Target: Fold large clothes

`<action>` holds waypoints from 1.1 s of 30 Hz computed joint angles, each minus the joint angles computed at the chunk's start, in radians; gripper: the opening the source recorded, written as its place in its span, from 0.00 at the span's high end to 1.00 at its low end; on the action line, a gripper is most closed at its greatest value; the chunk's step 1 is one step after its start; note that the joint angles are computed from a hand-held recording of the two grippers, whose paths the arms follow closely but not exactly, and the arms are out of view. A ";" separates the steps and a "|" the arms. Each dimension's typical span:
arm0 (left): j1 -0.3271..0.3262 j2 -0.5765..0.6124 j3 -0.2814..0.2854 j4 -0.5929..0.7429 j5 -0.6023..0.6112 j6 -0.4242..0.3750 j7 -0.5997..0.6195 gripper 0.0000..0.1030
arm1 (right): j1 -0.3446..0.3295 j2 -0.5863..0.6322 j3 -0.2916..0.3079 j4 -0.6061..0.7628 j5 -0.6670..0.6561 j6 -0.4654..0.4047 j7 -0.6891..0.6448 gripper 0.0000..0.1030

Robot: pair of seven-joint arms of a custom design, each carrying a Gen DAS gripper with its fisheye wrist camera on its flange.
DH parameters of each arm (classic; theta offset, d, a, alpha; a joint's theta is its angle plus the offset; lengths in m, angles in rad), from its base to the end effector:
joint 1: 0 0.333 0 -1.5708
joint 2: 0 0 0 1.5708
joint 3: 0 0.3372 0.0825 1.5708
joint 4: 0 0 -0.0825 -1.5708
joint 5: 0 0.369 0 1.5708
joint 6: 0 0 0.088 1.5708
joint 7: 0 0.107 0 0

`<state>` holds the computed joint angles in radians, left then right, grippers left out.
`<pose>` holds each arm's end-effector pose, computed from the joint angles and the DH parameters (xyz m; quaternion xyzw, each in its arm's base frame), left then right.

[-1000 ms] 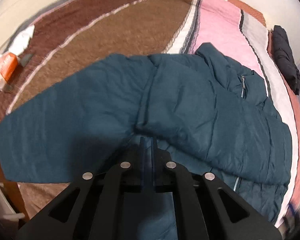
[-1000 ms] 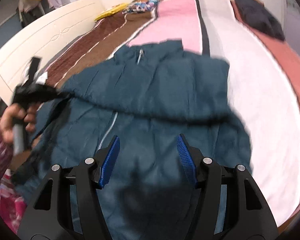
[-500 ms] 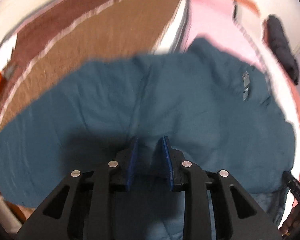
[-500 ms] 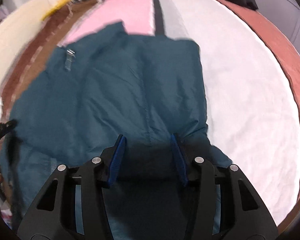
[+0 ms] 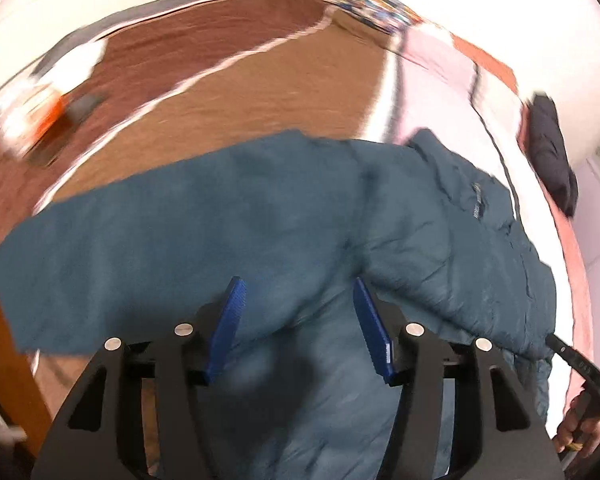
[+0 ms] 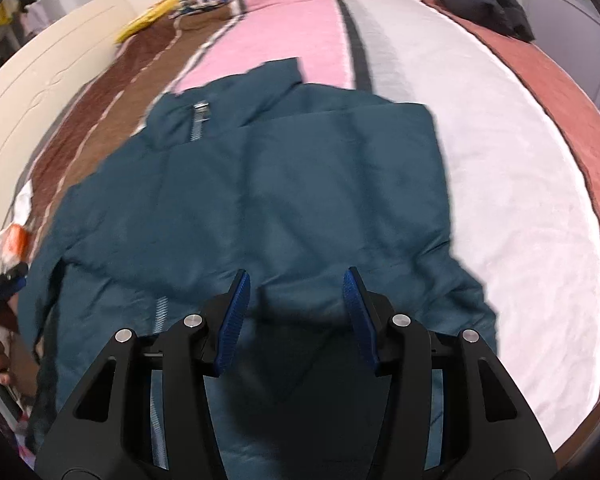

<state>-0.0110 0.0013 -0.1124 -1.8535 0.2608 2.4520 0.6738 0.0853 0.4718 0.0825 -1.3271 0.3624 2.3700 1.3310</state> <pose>0.5887 -0.0729 0.6069 -0.8456 0.4337 -0.2512 0.1837 0.7280 0.1124 0.5521 -0.7318 0.5982 -0.0845 0.3155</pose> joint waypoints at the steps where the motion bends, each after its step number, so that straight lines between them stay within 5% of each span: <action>1: 0.009 -0.056 0.009 -0.068 -0.010 0.011 -0.041 0.39 | 0.004 -0.006 0.006 -0.007 0.004 0.000 -0.004 0.53; 14: 0.240 -0.449 0.002 -0.658 -0.149 0.272 -0.550 0.37 | 0.070 -0.079 0.025 -0.082 0.001 -0.004 -0.093 0.53; 24: 0.273 -0.417 0.053 -0.802 -0.332 0.507 -0.625 0.36 | 0.092 -0.084 0.025 -0.086 -0.007 -0.009 -0.110 0.52; 28: 0.255 -0.377 0.074 -0.844 -0.423 0.672 -0.628 0.36 | 0.099 -0.085 0.020 -0.088 -0.020 -0.007 -0.105 0.52; 30: 0.258 -0.368 0.066 -0.862 -0.455 0.731 -0.625 0.52 | 0.100 -0.084 0.018 -0.088 -0.024 -0.009 -0.098 0.52; 33: 0.365 -0.393 -0.029 -0.856 -0.431 0.698 -0.628 0.76 | 0.098 -0.082 0.019 -0.088 -0.022 -0.011 -0.094 0.52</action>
